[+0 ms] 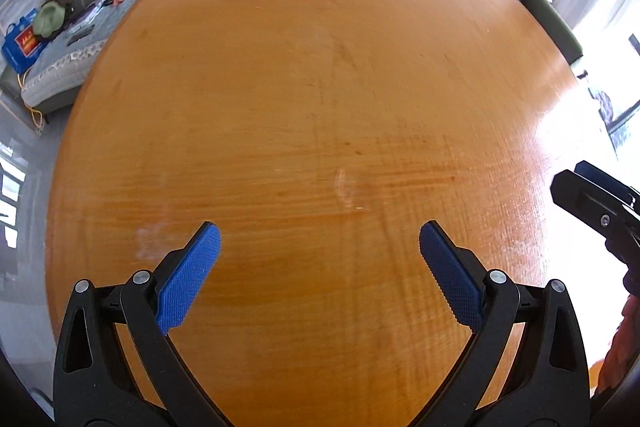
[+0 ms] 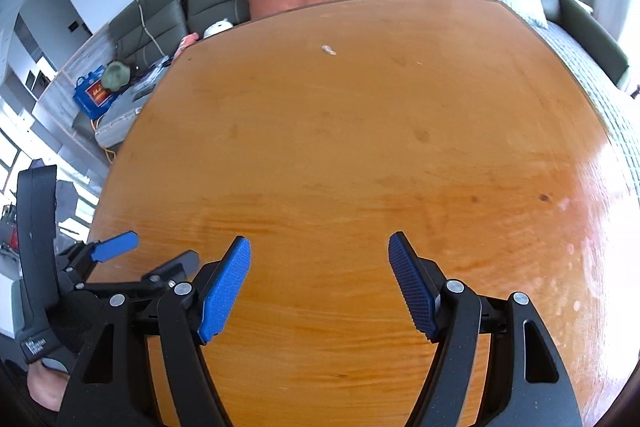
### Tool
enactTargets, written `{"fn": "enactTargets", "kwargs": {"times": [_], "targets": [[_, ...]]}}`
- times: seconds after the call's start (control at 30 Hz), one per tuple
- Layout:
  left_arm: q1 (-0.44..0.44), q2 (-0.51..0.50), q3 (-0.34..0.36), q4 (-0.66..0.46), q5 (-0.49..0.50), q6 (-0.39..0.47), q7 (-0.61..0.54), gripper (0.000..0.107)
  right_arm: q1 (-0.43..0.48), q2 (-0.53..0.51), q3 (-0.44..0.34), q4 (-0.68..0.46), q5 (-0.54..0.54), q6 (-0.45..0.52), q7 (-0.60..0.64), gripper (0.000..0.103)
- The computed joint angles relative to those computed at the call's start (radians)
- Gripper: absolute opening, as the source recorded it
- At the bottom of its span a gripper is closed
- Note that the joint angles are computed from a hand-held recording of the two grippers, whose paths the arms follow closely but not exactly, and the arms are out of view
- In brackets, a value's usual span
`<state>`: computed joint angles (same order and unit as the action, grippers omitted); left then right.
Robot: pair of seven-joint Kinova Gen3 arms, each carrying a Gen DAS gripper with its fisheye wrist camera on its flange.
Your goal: Collect trash
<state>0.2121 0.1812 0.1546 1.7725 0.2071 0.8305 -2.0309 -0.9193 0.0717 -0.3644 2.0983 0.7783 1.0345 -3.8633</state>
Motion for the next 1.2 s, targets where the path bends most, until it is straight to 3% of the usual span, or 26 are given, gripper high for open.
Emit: {"fn": "enactTargets", "kwargs": {"times": [0.2, 0.43, 0.9, 1.03, 1.2], "targets": [[0.054, -0.014, 0.005, 0.074, -0.054, -0.112, 0.087, 0.096, -0.034, 0.011, -0.014, 0.094, 0.048, -0.014, -0.141, 0.072], [0.088, -0.03, 0.009, 0.13, -0.103, -0.23, 0.186, 0.097, -0.071, 0.057, -0.011, 0.119, 0.089, 0.024, -0.187, 0.076], [0.08, -0.051, 0.03, 0.225, -0.078, -0.411, 0.192, 0.097, -0.117, 0.12, 0.024, 0.088, 0.077, 0.092, -0.126, 0.09], [0.077, -0.05, 0.031, 0.226, -0.073, -0.412, 0.188, 0.097, -0.103, 0.132, 0.036, 0.069, 0.048, 0.089, -0.082, 0.101], [0.078, -0.05, 0.031, 0.226, -0.076, -0.412, 0.191, 0.097, -0.104, 0.148, 0.049, 0.047, 0.029, 0.101, -0.047, 0.101]]}}
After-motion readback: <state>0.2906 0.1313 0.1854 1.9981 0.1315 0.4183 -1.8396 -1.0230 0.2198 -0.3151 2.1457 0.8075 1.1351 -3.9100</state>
